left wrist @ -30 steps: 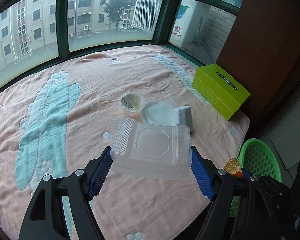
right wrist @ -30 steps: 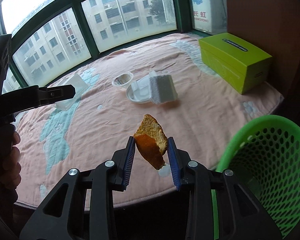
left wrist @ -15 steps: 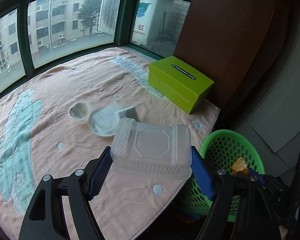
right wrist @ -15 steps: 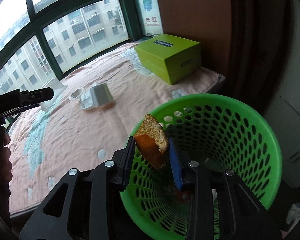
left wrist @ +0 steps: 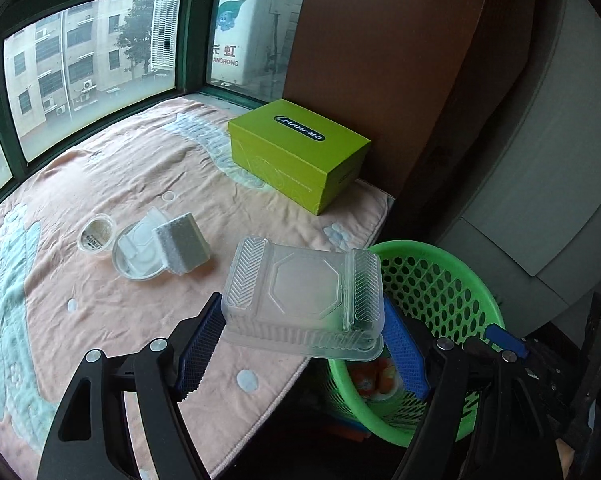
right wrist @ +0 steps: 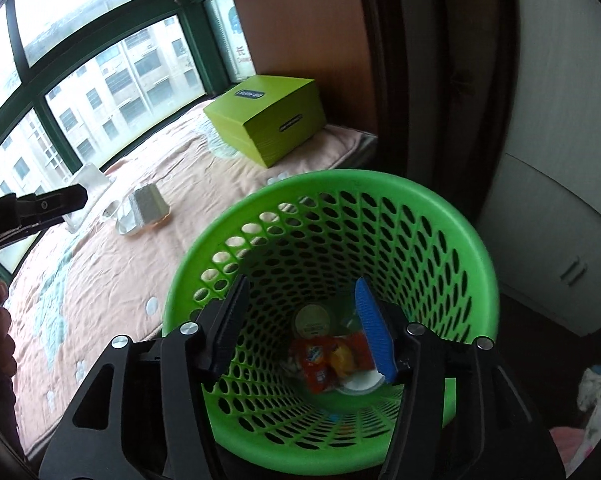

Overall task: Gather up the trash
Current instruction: 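Lower the clamshell box into the basket and open the left tool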

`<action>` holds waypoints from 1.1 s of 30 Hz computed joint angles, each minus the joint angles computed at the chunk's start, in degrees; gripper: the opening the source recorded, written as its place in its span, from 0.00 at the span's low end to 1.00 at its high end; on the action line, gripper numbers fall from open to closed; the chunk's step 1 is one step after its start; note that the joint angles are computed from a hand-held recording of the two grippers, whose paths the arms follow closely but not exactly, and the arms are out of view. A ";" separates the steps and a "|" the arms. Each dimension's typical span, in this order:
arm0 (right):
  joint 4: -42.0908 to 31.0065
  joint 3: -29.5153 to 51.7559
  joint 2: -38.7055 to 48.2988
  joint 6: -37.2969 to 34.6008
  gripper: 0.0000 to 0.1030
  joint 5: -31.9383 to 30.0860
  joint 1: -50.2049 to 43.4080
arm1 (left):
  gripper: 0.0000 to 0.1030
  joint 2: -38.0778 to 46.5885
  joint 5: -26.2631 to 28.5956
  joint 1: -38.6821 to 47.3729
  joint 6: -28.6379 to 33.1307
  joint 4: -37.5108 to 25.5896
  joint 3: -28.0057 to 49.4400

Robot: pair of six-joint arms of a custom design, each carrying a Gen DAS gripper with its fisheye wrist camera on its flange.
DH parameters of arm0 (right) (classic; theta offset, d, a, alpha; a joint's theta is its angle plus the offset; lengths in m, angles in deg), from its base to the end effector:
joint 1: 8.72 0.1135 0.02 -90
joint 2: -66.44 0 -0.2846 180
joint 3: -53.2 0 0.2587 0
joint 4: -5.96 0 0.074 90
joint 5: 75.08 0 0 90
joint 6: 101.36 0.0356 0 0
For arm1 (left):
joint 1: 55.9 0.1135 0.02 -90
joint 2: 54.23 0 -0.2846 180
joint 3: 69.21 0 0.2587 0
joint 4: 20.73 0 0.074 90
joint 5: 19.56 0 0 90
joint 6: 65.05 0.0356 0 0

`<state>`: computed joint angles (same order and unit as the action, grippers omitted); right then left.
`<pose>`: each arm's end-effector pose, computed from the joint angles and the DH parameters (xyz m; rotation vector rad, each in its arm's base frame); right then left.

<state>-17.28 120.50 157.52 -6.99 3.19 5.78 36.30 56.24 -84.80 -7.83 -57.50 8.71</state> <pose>0.3238 0.0912 0.2141 -0.3092 2.3867 0.3989 0.3069 -0.1594 0.2592 -0.1922 2.3995 -0.1991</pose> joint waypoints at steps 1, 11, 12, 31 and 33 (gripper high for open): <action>0.02 -0.20 -0.41 0.09 0.56 -0.18 -0.48 | 0.72 0.51 -0.03 -0.48 -0.01 -0.03 0.44; 1.45 -1.68 -3.27 0.10 0.69 -1.14 -4.25 | 0.72 6.50 0.86 -3.98 -0.02 -0.53 4.90; 1.56 -1.81 -3.47 0.16 0.69 -1.27 -4.61 | 0.72 7.01 1.05 -4.28 -0.05 -0.59 5.25; 2.59 -2.59 -4.35 1.08 0.74 -2.73 -7.96 | 0.84 12.99 4.53 -8.37 -0.09 -0.17 9.16; 2.64 -2.54 -4.28 1.00 0.75 -3.15 -7.71 | 0.84 12.40 4.20 -8.12 -0.35 -0.10 8.49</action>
<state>-14.64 117.96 153.24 -5.99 0.04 -1.92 48.70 60.44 -92.93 -8.18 -57.60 17.21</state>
